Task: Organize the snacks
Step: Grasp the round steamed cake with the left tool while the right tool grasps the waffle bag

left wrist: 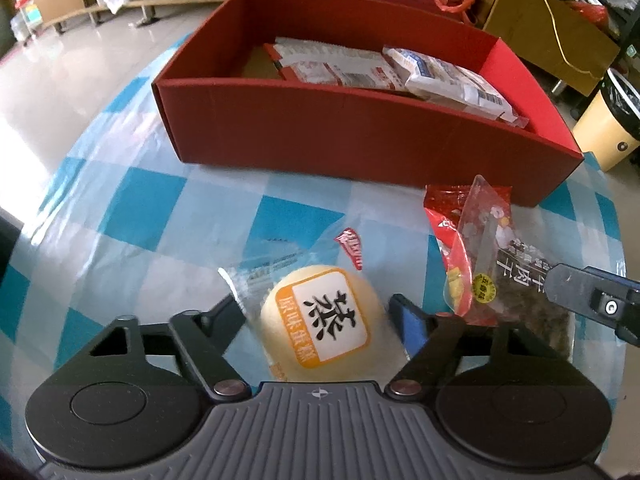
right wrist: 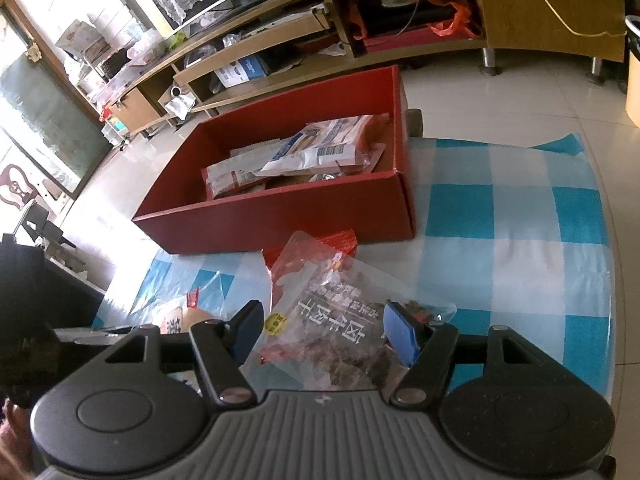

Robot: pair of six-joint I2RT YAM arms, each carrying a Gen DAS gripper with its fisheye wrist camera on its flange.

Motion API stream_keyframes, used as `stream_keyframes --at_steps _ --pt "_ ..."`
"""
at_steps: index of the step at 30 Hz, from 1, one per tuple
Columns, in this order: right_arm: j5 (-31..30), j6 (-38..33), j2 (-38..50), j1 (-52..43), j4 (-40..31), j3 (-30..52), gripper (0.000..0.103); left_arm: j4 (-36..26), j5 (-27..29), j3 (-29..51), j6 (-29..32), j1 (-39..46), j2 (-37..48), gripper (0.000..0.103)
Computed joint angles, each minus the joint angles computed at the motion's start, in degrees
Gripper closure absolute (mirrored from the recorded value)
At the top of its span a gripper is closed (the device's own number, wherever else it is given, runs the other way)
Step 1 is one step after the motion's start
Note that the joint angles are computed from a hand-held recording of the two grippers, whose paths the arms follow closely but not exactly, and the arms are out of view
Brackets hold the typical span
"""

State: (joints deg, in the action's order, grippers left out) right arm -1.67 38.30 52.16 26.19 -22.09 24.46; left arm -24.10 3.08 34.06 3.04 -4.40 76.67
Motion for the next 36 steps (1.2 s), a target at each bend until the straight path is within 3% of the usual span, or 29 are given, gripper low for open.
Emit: stream_keyframes --at_steps 4,10,20,28,36 --pt "0.18 0.01 0.33 0.91 -0.25 0.19 0.038 0.27 -0.16 -0.65 0.54 -0.18 -1.13 0.035" --pt "1.87 1.4 1.28 5.07 -1.12 0.95 0.038 -1.31 0.24 -1.2 2.13 1.07 -3.2 0.037" --pt "9.17 10.57 4.1 24.93 -1.13 2.05 0.037 -6.5 3.26 -0.79 7.05 9.02 -8.8 0.037" --pt "7.97 4.37 16.92 31.12 4.77 5.93 0.025 -9.08 5.63 -0.19 10.17 13.51 -10.27 0.037" --pt "7.35 1.07 20.18 30.77 7.09 6.02 0.02 -8.53 6.79 0.15 11.88 15.29 -7.8 0.037"
